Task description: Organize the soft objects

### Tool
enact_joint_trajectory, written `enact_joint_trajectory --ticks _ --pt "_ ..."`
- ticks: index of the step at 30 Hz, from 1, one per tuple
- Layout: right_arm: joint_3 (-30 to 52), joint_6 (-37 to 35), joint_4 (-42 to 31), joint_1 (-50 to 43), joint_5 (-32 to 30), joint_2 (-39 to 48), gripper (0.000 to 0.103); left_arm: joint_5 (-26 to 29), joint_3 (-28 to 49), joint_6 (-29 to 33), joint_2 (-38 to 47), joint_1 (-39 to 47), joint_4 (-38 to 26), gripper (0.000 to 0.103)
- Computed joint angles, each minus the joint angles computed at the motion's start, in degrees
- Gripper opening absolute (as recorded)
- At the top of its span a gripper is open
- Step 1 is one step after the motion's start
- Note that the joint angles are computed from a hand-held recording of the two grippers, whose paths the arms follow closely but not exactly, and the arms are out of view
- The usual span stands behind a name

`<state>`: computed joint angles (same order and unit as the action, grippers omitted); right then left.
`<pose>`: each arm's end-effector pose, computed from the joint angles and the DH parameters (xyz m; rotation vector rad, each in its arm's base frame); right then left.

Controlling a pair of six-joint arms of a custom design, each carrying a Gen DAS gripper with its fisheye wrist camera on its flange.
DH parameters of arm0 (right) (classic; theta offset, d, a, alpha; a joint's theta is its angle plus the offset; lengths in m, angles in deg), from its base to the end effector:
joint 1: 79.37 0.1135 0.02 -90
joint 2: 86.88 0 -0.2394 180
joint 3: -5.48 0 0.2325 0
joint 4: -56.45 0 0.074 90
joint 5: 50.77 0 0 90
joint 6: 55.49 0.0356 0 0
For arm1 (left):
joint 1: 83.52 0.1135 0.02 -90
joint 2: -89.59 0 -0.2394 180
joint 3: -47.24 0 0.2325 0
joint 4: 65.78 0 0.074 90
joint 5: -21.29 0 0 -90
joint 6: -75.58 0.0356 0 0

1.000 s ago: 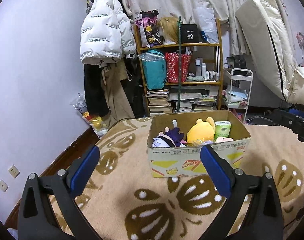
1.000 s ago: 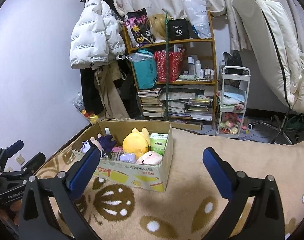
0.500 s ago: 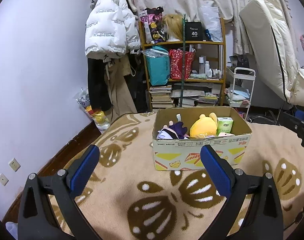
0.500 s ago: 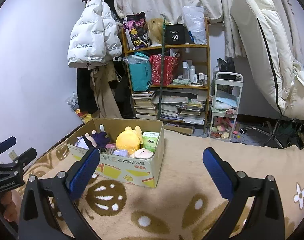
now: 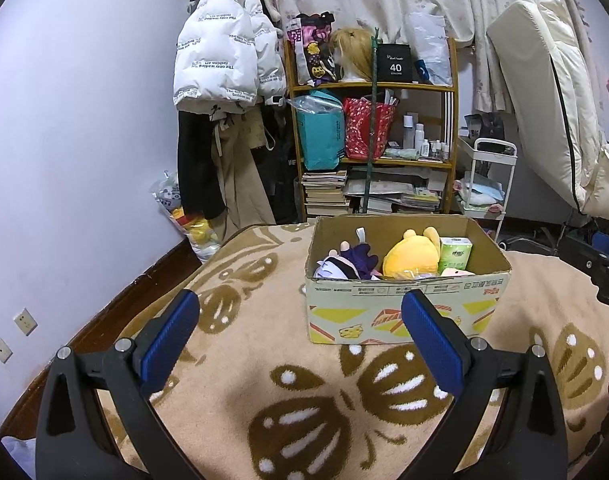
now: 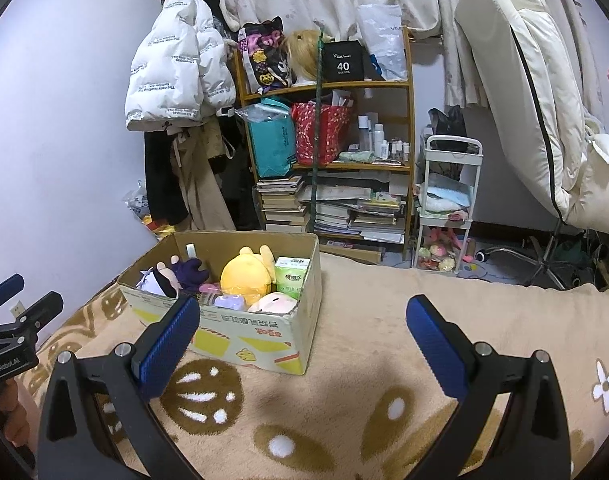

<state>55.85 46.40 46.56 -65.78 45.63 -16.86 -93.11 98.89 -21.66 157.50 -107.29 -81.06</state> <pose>0.2462 0.0554 0.2064 0.0370 2.0862 0.1543 0.2291 -0.0848 0.2146 0.0494 2.0689 0.1207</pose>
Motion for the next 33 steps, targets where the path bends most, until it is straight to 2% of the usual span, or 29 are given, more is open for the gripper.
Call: enact_joint_trajectory --ticks 22,33 --pt "0.6 -0.1 1.4 -0.4 -0.3 2.6 0.103 -2.0 -0.2 -0.2 3.0 -2.2 2.9 0.1" --pt "0.5 -0.2 3.0 -1.3 -0.8 3.9 0.103 -1.3 -0.5 0.0 2.5 -1.7 2.7 0.1"
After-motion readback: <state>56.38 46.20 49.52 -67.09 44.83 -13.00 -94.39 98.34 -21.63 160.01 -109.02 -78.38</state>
